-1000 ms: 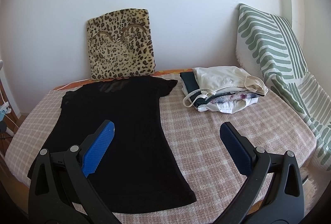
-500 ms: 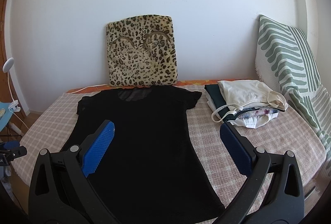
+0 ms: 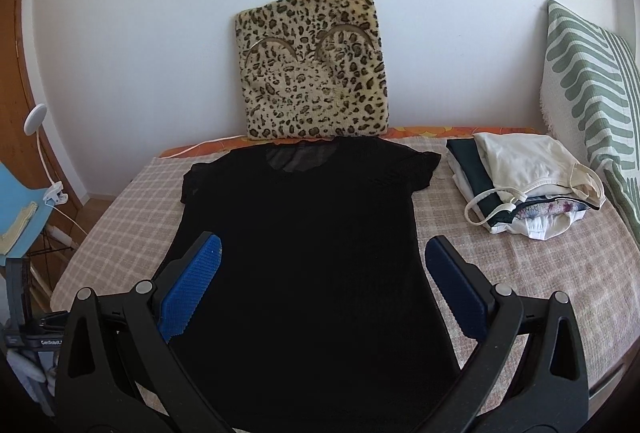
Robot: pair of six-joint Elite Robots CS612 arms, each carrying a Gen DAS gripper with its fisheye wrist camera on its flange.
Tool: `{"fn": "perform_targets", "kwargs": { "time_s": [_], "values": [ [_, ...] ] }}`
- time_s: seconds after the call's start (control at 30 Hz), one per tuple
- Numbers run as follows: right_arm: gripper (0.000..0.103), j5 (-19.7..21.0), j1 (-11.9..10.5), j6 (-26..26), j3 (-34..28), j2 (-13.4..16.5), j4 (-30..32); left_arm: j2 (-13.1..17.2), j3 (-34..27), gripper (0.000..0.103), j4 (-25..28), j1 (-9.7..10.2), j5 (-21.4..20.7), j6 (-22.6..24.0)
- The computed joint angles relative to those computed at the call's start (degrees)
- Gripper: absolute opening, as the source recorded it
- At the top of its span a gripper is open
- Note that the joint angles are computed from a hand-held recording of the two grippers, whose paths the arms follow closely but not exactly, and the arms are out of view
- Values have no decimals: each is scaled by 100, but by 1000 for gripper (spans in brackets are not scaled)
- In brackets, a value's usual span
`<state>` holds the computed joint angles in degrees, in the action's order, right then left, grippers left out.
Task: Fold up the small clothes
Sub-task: 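Move left gripper to the shirt's side hem while right gripper reaches the shoulder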
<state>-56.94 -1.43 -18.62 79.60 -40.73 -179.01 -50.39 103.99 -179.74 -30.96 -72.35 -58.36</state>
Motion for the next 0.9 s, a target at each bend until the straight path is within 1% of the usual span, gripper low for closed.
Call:
{"fn": "perform_targets", "kwargs": {
  "time_s": [0.03, 0.1, 0.17, 0.23, 0.27, 0.4, 0.43, 0.57, 0.7, 0.77, 0.9],
  "values": [
    [103, 21, 35, -57, -82, 9, 147, 5, 0, 56, 35, 1, -18, 4],
    [103, 89, 139, -231, -291, 64, 392, 22, 26, 55, -22, 17, -97, -55],
    [103, 59, 264, -397, -487, 127, 484, 52, 50, 52, -147, 51, -290, -108],
    [103, 56, 390, -546, -712, 195, 695, 80, 67, 47, -297, 90, -465, -158],
    [103, 62, 448, -589, -820, 226, 814, 88, 72, 46, -355, 110, -505, -167],
    [103, 75, 687, -673, -1300, 393, 1283, 67, 117, 43, -399, 111, -351, -130],
    [103, 67, 745, -688, -1399, 428, 1358, 70, 120, 40, -420, 120, -361, -134],
    [103, 56, 952, -725, -1817, 597, 1745, 106, 128, 39, -509, 154, -507, -211],
    [93, 21, 1162, -793, -2309, 803, 2326, 167, 77, 37, -569, 196, -751, -297],
    [91, 15, 1260, -853, -2620, 948, 2692, 189, 34, 32, -539, 200, -732, -254],
    [85, -89, 1458, -894, -3378, 1316, 3596, 218, -50, 32, -363, 186, -696, -102]
  ]
}}
